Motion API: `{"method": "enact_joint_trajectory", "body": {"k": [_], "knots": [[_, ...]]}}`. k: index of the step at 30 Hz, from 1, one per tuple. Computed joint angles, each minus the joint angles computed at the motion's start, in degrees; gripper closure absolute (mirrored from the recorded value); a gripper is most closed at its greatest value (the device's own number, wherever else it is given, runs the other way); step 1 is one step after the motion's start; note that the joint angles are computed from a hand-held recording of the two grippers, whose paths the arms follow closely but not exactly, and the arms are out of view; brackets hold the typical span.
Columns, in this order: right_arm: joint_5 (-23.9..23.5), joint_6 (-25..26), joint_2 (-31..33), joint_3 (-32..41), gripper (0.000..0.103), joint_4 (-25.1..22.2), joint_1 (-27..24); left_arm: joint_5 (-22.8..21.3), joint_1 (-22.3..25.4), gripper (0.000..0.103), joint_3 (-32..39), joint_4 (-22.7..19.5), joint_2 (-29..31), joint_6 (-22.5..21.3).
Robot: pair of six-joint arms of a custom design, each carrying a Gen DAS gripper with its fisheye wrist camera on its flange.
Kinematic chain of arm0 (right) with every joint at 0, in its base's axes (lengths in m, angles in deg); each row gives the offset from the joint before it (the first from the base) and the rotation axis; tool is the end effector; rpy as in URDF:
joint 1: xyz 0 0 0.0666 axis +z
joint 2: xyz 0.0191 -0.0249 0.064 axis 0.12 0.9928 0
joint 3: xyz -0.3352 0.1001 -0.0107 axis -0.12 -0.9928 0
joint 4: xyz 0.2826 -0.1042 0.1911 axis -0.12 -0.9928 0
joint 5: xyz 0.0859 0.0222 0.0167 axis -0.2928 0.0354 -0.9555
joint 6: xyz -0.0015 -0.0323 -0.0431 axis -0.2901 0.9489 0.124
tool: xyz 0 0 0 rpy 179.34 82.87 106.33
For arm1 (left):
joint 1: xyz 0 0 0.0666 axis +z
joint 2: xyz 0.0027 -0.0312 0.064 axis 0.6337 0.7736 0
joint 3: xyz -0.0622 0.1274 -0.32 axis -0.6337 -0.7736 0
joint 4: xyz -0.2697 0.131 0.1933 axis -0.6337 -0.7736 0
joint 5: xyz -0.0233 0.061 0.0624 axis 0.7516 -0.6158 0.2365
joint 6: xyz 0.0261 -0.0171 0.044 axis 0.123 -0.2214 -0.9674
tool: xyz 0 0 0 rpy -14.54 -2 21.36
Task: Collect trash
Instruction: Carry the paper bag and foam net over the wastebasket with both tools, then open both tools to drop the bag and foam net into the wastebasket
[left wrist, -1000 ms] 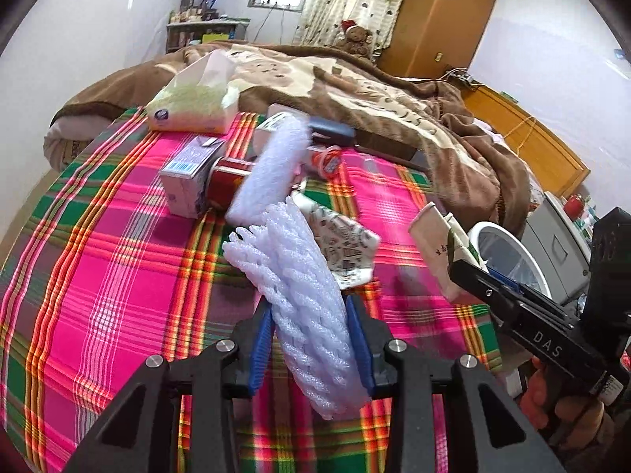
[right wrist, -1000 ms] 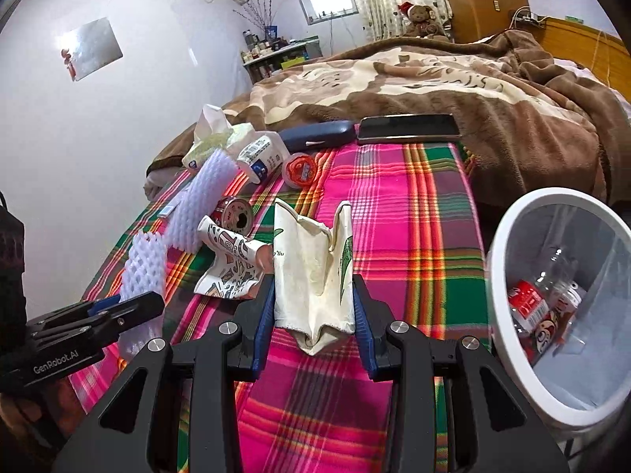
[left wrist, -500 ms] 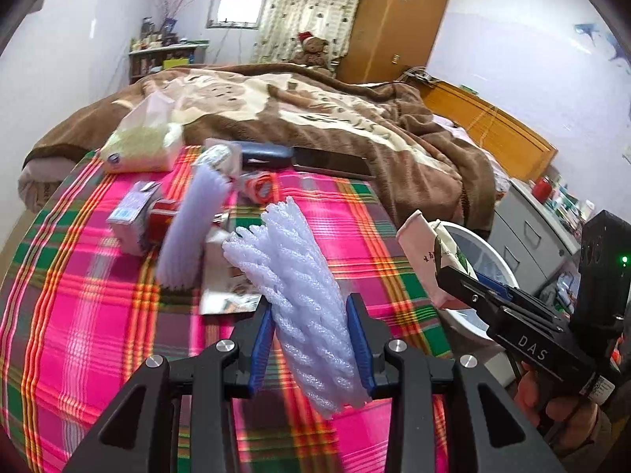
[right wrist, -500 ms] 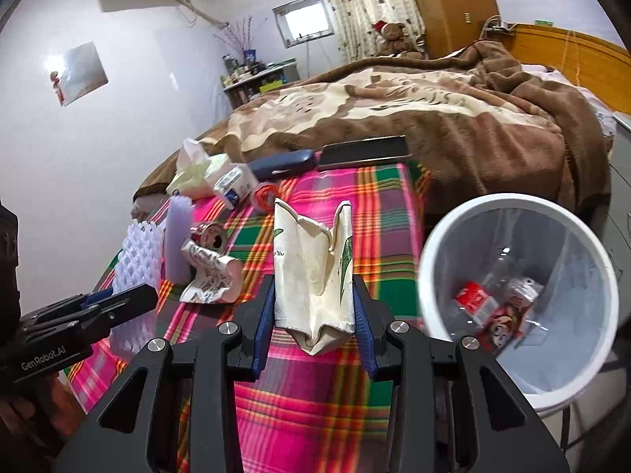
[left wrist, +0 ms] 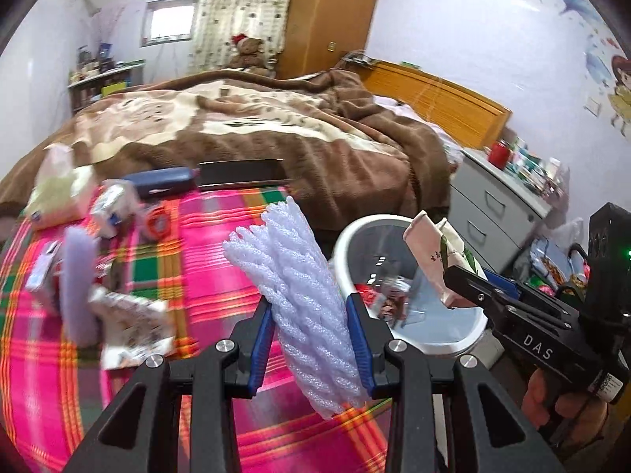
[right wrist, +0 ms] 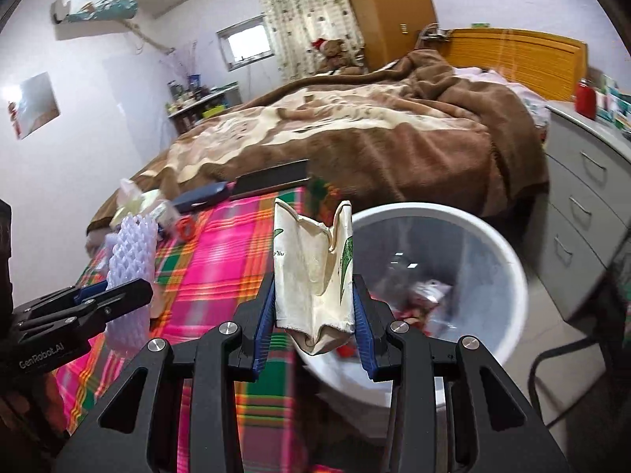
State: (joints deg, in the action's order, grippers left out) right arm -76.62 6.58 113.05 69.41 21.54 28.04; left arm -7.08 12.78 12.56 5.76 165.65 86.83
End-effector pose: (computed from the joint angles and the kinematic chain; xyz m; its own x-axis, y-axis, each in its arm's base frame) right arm 0.5341 0.2138 0.3191 -0.6618 -0.0890 -0.7444 -0.3972 0.8837 0.2475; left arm 0.4447 -0.2141 0.3569 -0.6853 -0.1321 -0.7162 -0.0009 0.9836 -0.1805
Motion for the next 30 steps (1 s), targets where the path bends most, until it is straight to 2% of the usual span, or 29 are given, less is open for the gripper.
{"method": "enact_joint_trajectory", "body": {"k": [4,8,16,23,26,28,30], "knots": [[1.0,-0.4,0.6,0.6,0.066,-0.9,-1.6,2.0,-0.9,0.066,6.2,-0.9,5.5,-2.4],[2.4,-0.8,1.6,1.5,0.066,-2.2,-2.9,4.9,-1.3,0.066,11.4,-1.4,10.4,-2.6],[4.2,-0.3,4.9,4.6,0.066,-6.3,-4.5,7.6,-1.7,0.066,21.9,-6.0,19.7,-4.9],[4.2,0.0,6.5,5.5,0.065,-9.1,-5.2,9.9,-1.5,0.066,25.8,-7.2,24.0,-4.6],[2.6,0.5,6.6,5.4,0.061,-9.6,-5.6,9.7,-1.6,0.061,26.7,-7.9,24.8,-4.9],[3.6,0.4,6.3,5.1,0.053,-9.2,-5.5,10.2,-1.4,0.046,26.1,-7.2,24.7,-4.0],[4.1,0.1,5.9,4.7,0.045,-9.0,-5.5,11.0,-1.1,0.043,24.8,-5.8,24.0,-3.0]]}}
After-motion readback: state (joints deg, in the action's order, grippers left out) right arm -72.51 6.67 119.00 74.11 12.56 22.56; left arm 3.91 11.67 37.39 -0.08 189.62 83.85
